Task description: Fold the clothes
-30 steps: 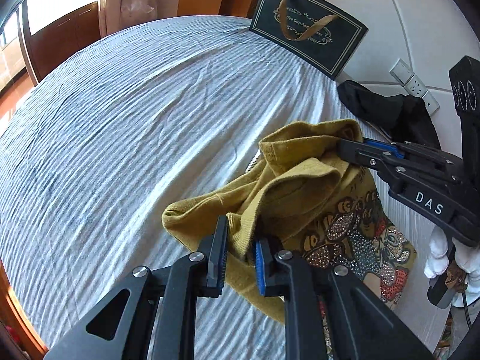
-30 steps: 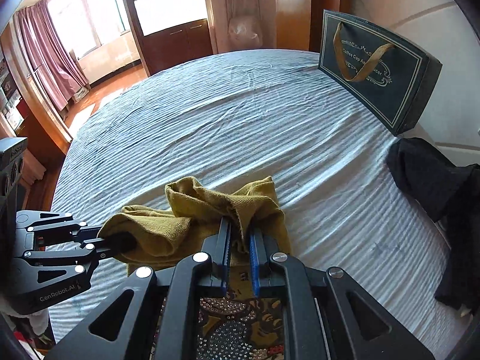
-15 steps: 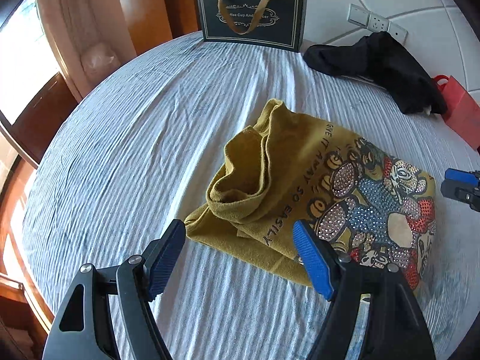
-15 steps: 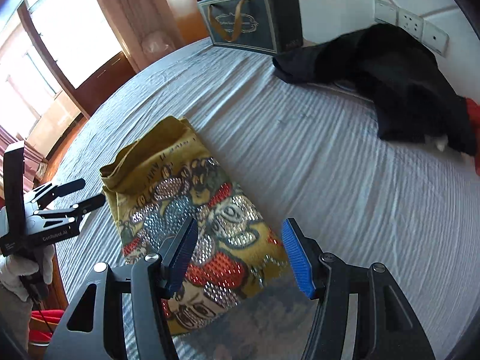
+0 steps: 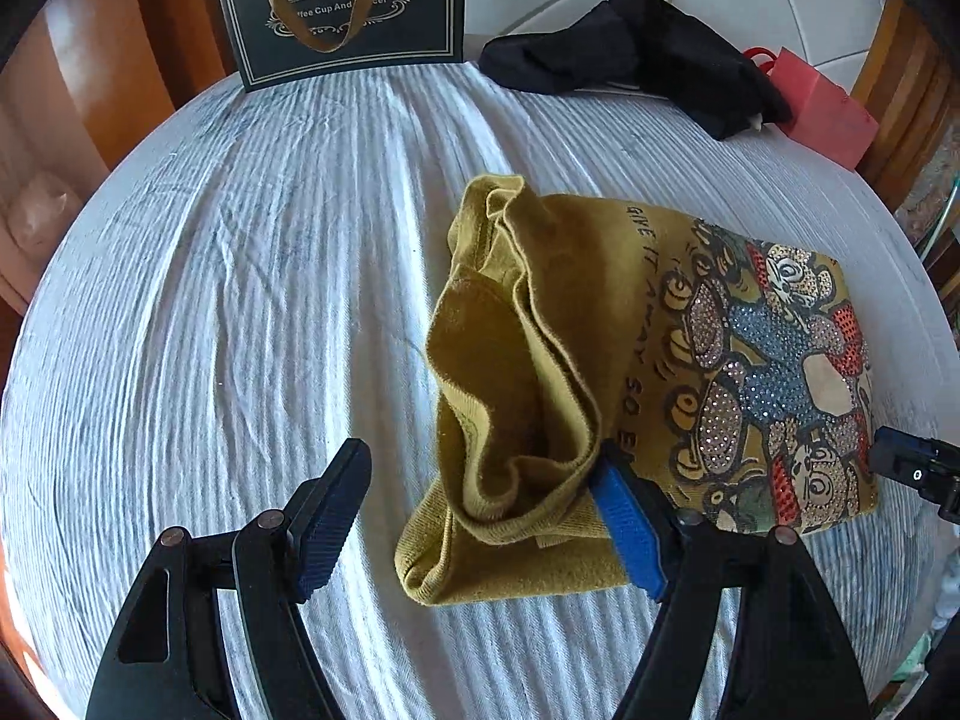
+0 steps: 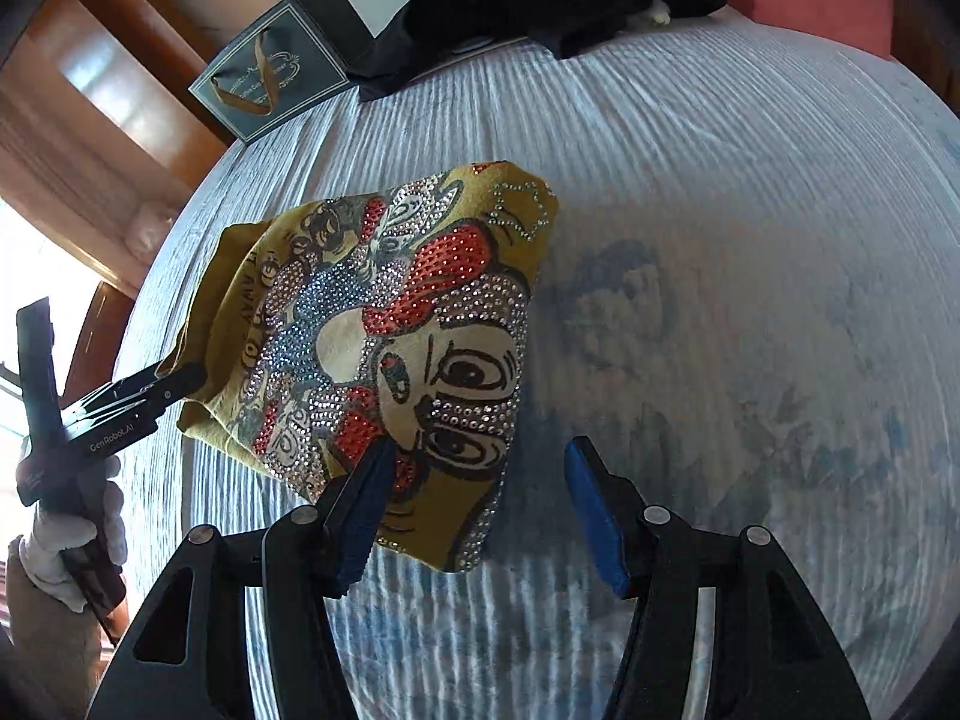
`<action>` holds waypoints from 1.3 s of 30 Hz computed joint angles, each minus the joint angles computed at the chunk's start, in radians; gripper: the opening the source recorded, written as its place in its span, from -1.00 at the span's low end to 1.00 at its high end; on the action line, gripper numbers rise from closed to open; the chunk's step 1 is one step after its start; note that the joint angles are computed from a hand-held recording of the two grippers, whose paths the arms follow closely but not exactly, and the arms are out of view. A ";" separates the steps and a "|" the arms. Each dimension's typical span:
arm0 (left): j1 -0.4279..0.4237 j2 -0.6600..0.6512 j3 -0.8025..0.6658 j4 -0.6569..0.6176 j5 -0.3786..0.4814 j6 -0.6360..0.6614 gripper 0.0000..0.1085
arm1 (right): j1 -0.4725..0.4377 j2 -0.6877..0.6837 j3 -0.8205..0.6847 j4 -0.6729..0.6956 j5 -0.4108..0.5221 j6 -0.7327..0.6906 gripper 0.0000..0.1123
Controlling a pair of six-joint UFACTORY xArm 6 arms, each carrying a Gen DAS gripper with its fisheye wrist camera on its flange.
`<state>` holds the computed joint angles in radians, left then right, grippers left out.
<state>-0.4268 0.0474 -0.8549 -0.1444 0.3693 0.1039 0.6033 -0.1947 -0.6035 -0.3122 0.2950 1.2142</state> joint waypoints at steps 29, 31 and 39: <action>0.050 0.295 -0.456 -0.208 0.218 0.247 0.24 | -0.159 0.081 -0.115 0.067 -0.034 -0.030 -0.14; 0.051 0.317 -0.472 -0.202 0.216 0.249 0.14 | -0.158 0.132 -0.144 0.140 -0.046 -0.079 -0.14; 0.063 0.393 -0.536 -0.115 0.190 0.134 -0.89 | -0.178 0.245 -0.236 -0.114 -0.033 0.213 -0.71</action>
<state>-0.3642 0.4407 -1.3909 -0.2594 0.5596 0.2379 0.4257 0.0506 -0.8392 -0.4263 0.2616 1.4273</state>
